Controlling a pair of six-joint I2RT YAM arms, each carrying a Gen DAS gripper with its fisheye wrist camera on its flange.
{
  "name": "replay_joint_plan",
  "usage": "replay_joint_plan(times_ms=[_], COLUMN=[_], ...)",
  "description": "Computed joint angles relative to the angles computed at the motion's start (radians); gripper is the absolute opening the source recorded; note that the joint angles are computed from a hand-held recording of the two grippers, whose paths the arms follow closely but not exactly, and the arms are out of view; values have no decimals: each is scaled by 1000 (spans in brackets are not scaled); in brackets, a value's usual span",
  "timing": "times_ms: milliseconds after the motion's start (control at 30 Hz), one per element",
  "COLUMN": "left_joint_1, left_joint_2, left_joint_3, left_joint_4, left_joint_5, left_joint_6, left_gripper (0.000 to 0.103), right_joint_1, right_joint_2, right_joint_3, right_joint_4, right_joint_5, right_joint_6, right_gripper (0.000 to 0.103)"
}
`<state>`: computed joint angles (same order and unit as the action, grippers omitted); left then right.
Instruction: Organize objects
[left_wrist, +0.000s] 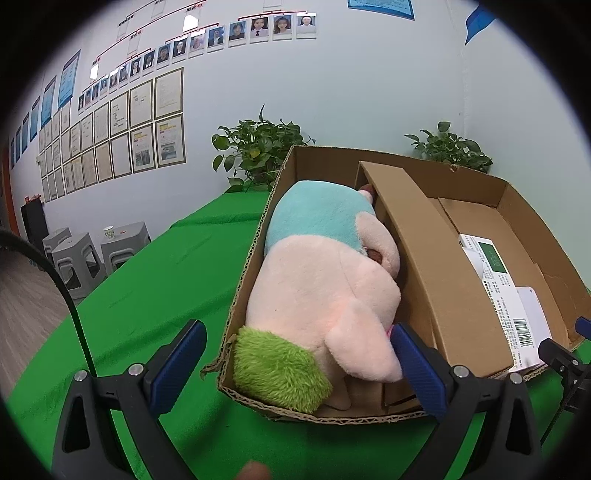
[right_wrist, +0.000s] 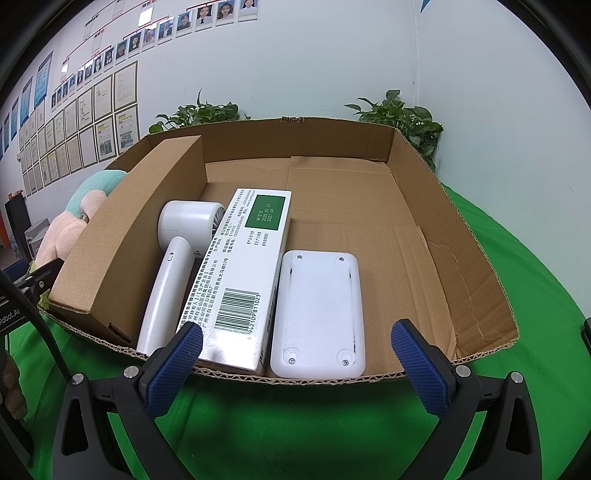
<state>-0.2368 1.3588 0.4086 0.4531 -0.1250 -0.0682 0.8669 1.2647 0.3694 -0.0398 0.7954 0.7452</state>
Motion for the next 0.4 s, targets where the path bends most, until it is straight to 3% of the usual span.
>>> replay_joint_plan(times_ms=[233, 400], left_joint_1=[3, -8], left_joint_2=[3, -13], left_joint_3=[2, -13], left_joint_4=[0, 11], left_joint_5=[13, -29], left_joint_6=[11, 0], left_gripper=[103, 103], right_joint_1=[1, 0], right_joint_2=[1, -1], right_joint_3=[1, -1], right_joint_4=[-1, -1], right_joint_5=[1, 0], right_joint_6=[1, 0], right_gripper=[103, 103])
